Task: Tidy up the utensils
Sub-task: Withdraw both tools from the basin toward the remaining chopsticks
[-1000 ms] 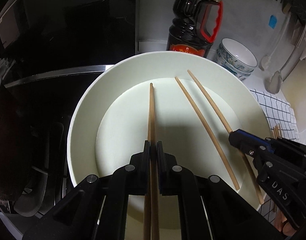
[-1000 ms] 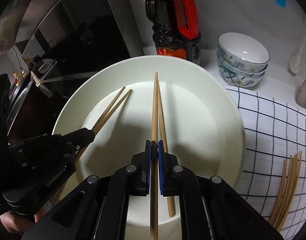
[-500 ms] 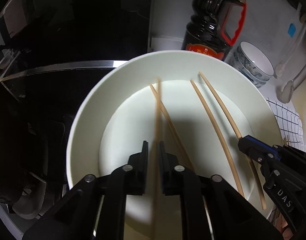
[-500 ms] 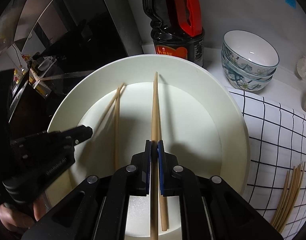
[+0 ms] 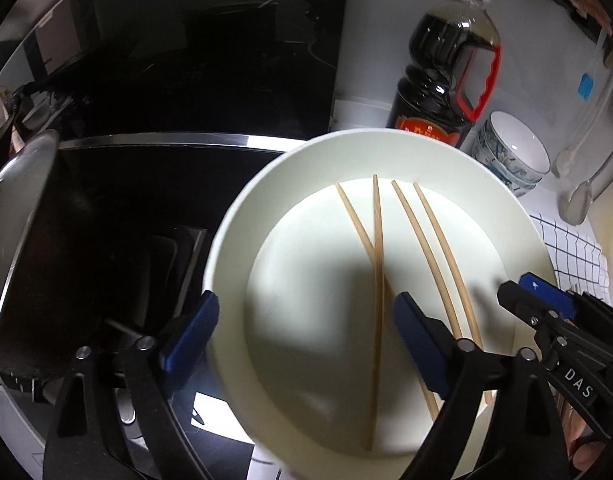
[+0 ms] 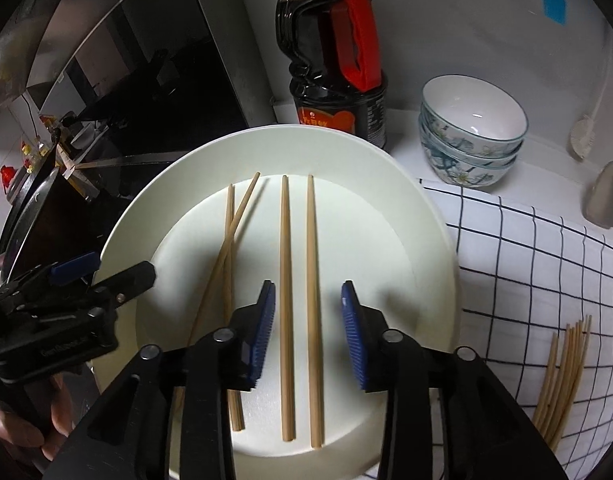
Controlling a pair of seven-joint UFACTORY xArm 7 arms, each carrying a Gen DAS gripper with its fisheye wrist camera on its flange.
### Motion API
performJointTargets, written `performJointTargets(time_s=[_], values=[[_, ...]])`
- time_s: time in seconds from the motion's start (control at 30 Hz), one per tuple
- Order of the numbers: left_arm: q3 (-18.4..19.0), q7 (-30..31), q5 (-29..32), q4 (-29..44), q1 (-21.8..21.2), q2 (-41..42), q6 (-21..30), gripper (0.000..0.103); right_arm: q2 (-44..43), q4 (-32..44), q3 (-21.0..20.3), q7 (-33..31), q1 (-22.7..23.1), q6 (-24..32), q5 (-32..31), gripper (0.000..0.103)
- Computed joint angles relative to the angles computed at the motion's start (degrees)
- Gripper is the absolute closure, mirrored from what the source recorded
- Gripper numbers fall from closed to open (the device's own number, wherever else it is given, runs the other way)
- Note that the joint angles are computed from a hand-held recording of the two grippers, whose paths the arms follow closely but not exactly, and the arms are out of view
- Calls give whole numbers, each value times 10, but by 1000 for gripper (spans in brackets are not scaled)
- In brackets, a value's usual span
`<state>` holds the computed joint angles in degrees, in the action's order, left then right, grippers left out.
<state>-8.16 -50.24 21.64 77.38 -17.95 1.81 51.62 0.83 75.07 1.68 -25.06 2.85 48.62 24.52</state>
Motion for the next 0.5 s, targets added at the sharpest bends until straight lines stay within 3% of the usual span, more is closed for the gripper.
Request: performJointTargets(time_s=[0.2, 0.5], values=[[-4, -2, 3, -15, 1, -25, 14, 9, -30, -25, -5, 6, -1, -4, -2, 59], [-16, 6, 6, -26, 6, -55, 30, 8, -77, -65, -13, 28, 6, -9, -8, 57]])
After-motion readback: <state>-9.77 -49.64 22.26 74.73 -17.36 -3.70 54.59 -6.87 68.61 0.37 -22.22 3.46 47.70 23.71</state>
